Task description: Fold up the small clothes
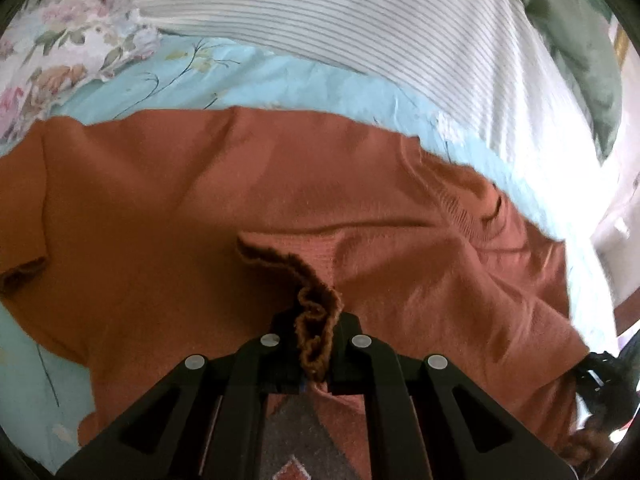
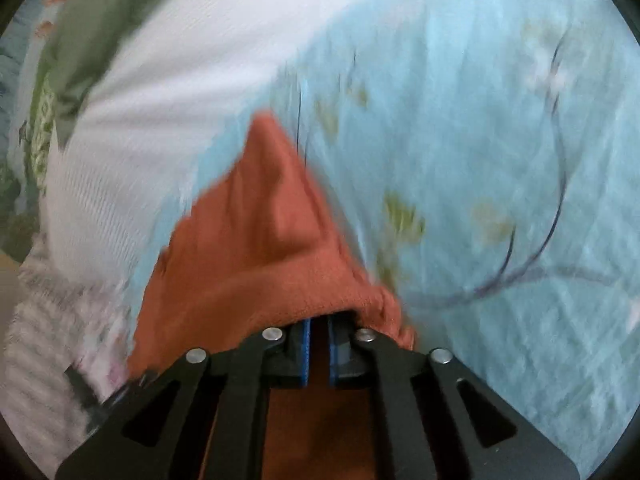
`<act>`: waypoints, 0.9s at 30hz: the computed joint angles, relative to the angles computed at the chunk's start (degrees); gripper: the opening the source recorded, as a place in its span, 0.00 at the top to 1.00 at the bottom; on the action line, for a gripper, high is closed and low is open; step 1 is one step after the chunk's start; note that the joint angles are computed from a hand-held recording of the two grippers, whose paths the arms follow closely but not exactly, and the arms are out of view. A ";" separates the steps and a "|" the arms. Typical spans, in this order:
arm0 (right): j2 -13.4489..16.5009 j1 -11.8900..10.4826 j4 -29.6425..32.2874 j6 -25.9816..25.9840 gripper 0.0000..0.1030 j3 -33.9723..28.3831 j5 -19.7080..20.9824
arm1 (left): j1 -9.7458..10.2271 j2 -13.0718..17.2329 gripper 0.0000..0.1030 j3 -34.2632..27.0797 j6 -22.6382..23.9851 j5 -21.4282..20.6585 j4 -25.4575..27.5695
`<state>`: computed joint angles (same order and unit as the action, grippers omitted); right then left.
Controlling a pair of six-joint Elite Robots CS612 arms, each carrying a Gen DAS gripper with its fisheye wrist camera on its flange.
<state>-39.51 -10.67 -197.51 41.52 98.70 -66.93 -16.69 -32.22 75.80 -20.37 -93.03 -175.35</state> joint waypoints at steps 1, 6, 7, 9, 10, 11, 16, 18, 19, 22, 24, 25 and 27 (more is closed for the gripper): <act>-1.03 0.07 0.65 -1.62 0.91 1.01 -0.07 | -0.09 -0.03 0.96 0.22 0.55 0.28 -0.26; -4.71 1.00 -4.04 -9.04 0.24 4.62 -1.50 | 0.51 0.03 0.96 0.36 -0.13 -1.50 -1.00; -4.86 1.27 -5.44 -10.69 0.17 4.20 -3.72 | 0.54 0.02 0.96 0.36 -0.07 -1.59 -1.03; -4.12 1.43 -3.48 -13.83 0.17 1.12 -5.88 | 0.51 -0.11 0.96 0.46 0.25 -1.62 -0.81; -3.19 1.18 -0.53 -14.25 0.17 -1.40 -5.83 | 0.51 -0.14 0.96 0.41 0.36 -1.61 -0.65; -2.32 1.01 2.54 -14.40 0.18 -3.73 -5.12 | 0.55 -0.23 0.96 0.50 0.53 -1.72 -0.56; 2.17 0.56 17.75 -20.76 0.31 -14.06 -4.18 | 0.99 -0.41 0.96 0.04 1.69 -3.35 1.50; 3.35 0.76 22.72 -23.20 0.39 -16.72 -4.64 | 0.95 -0.31 0.96 -0.51 3.24 -3.21 3.31; 3.78 0.68 23.91 -24.43 0.65 -17.55 -4.09 | 0.88 -0.28 0.95 -0.64 3.87 -2.95 3.74; 3.70 -0.55 18.75 -20.09 0.88 -16.50 -1.31 | 0.25 -0.50 0.96 -0.47 5.48 0.28 3.48; 3.20 -0.47 14.91 -19.37 0.96 -15.30 -5.41 | -0.20 -0.83 0.95 0.21 5.42 2.95 0.58; 3.41 -0.56 14.84 -18.80 0.96 -15.36 -5.38 | -0.49 -0.78 0.95 0.09 5.62 4.51 0.04; 3.76 -0.21 17.42 -19.71 0.95 -16.24 -6.40 | -1.06 -0.26 0.95 -1.12 7.02 7.00 2.37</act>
